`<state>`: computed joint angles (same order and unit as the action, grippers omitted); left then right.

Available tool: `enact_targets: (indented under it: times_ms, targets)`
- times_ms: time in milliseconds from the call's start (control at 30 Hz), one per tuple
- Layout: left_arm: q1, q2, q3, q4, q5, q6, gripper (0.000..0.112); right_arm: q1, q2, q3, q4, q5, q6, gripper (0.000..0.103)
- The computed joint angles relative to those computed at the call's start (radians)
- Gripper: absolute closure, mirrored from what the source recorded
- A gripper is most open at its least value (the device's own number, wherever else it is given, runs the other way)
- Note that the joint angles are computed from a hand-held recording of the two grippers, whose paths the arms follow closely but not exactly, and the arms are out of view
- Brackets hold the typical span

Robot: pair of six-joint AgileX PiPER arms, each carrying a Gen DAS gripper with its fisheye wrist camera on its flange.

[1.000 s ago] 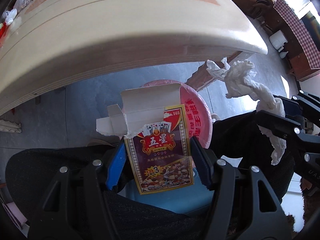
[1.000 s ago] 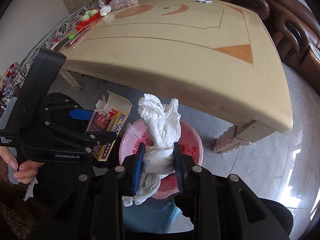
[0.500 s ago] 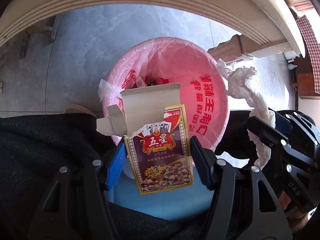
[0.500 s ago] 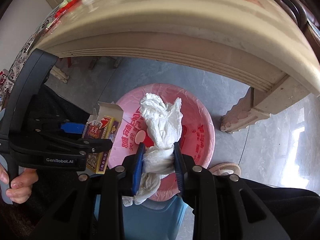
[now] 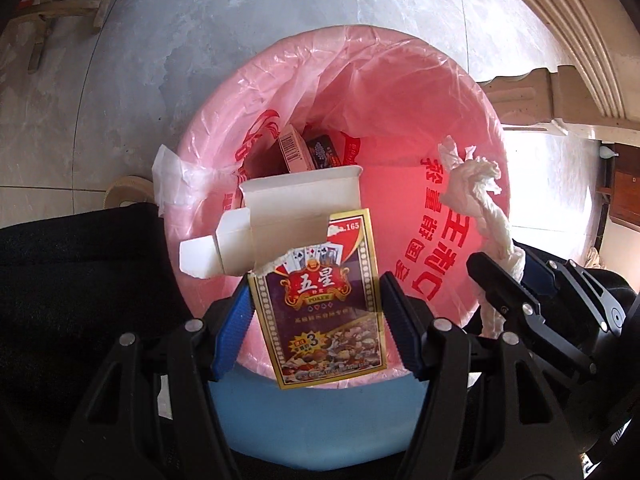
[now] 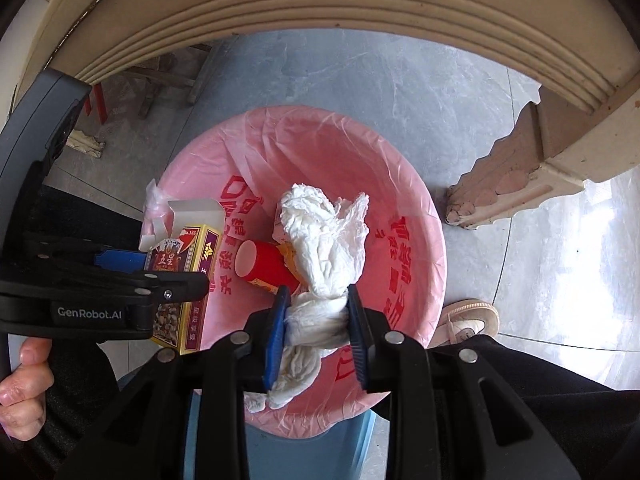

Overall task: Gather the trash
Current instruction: 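Open both tools to drop the card box and tissue into the bin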

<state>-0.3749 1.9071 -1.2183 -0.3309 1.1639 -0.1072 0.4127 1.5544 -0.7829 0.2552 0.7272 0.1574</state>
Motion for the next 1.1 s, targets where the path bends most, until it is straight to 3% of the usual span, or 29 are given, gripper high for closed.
enact_targets:
  times_ms: [300, 367, 700, 1100]
  targets:
    - [-0.038, 0.061, -0.038, 0.045, -0.007, -0.033, 0.047, -0.045, 0.064, 0.016, 0.069, -0.029, -0.087, 0.072]
    - [-0.06, 0.066, -0.049, 0.089, -0.005, -0.065, 0.041, -0.05, 0.064, 0.016, 0.076, -0.029, -0.092, 0.069]
    - [-0.076, 0.072, -0.057, 0.126, 0.001, -0.088, 0.038, -0.046, 0.066, 0.007, 0.053, -0.03, -0.058, 0.049]
    - [-0.104, 0.047, -0.044, 0.181, -0.013, -0.134, 0.037, -0.04, 0.069, -0.001, 0.047, -0.018, -0.042, 0.049]
